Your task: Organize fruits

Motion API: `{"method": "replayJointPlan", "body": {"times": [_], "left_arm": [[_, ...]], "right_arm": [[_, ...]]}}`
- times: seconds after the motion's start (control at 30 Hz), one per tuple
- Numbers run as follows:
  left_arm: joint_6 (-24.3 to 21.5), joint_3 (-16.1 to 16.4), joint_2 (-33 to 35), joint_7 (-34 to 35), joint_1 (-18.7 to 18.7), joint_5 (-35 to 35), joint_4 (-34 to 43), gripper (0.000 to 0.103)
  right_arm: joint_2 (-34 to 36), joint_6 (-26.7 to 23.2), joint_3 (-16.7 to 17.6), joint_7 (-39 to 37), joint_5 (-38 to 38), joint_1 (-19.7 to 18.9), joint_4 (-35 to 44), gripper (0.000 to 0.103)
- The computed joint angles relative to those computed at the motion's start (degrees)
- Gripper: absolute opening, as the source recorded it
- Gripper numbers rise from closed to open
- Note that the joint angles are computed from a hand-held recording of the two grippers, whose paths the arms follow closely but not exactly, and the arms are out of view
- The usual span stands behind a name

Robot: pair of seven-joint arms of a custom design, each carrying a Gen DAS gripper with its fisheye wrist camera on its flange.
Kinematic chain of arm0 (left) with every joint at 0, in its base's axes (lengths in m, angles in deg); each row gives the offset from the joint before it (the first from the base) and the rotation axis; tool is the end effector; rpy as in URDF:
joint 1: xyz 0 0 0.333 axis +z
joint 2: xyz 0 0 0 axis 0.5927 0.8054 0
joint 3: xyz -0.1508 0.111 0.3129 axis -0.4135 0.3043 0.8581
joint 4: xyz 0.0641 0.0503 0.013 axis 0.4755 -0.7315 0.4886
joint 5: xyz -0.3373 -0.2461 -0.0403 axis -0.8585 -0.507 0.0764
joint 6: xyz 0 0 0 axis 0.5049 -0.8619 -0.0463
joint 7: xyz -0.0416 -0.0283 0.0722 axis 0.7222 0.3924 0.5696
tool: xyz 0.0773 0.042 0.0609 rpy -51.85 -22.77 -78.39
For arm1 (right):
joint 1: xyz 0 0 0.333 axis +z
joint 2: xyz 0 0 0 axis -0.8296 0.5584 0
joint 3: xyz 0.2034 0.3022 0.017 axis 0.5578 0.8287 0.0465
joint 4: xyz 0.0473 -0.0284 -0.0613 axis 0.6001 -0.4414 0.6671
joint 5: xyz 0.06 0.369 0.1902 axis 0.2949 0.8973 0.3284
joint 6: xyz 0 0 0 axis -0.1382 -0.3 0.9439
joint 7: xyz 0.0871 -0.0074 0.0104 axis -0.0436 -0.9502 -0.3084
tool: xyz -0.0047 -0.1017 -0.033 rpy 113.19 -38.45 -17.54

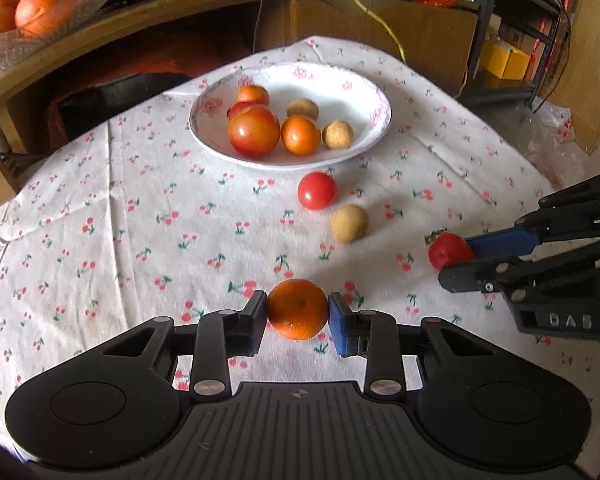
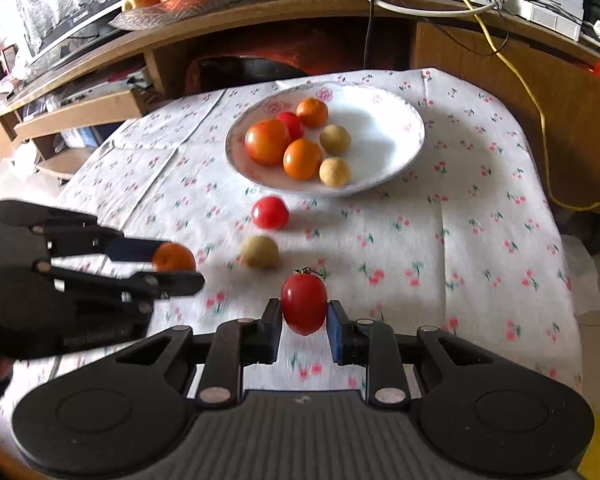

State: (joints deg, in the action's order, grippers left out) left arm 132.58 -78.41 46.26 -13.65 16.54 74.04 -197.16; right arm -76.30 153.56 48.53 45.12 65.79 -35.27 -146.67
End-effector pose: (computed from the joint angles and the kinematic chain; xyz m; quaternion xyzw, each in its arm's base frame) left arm 0.5476 -0.3183 0.3624 -0.5432 0.7804 -0.2494 0.1836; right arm 0.5692 0.2689 0.3985 -0.7877 0.5412 -0.0996 0.2770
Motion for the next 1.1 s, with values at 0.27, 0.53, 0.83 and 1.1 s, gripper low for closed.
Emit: {"method": "replayJointPlan", "body": {"times": [0.27,0.53,0.83,1.1], "left_arm": [[-0.4,0.8,0.4,-1.0,-0.9,2.3,0.6,0.051],[-0.9,0.9,0.3,-2.0,-1.1,4.2,0.6,0.069],[-1.4,0.4,0.4,-2.2,-0.6,3.8,0.7,0.070],[-1.5,0.2,0.6,-1.7,-0.4,3.4,0.8,0.073]], "right_arm": [[0.2,-1.3,-0.3,-0.8,-2.0,0.8,-0.3,0.025],[0.5,-1.9,0.1,-2.0,-1.5,0.3,0.1,0.032],[0.8,-1.1,0.0,-2.0,-2.1,0.5,0.0,0.039],[0.7,0.2,1.0,-4.2,0.5,-0.1,-0.2,0.039]]}}
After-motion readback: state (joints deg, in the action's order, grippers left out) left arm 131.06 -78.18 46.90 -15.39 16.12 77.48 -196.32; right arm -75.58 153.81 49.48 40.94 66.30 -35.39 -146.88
